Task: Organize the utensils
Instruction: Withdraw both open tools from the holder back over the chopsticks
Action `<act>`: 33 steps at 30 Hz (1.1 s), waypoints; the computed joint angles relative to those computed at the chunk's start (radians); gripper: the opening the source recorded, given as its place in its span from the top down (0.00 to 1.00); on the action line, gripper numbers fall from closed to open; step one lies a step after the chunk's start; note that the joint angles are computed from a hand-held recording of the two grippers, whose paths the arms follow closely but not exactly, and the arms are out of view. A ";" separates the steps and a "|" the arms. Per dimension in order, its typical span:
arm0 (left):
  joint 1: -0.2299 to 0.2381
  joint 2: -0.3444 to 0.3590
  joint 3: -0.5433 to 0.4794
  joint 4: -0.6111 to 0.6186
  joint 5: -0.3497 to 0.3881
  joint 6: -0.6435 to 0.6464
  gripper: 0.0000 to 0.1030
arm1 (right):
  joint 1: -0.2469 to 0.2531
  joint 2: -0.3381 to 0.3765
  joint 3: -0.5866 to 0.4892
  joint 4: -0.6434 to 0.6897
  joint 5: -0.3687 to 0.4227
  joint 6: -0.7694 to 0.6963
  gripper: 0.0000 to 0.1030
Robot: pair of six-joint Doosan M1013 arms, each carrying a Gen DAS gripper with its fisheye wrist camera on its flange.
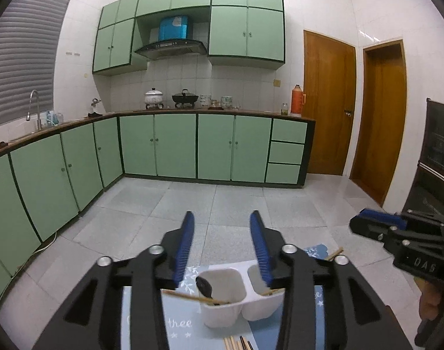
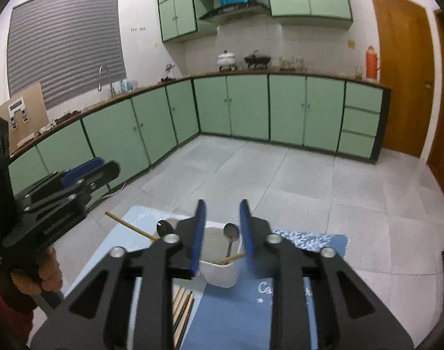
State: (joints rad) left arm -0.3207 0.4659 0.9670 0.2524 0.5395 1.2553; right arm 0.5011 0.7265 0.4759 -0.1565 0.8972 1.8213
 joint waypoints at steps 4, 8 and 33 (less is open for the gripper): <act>-0.007 -0.065 0.102 0.070 -0.042 -0.081 0.41 | 0.012 -0.120 0.225 -0.083 -0.157 0.092 0.50; -0.016 -0.135 0.224 0.128 -0.078 -0.153 0.35 | 0.037 -0.225 0.439 -0.243 -0.285 0.257 0.31; -0.051 -0.260 0.613 0.116 0.035 -0.228 0.18 | 0.144 -0.311 0.829 -0.293 -0.246 0.461 0.26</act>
State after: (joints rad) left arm -0.3720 0.2061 1.5803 0.3685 0.5742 1.0276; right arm 0.6454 0.4156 1.3050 -0.4494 0.6512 2.2823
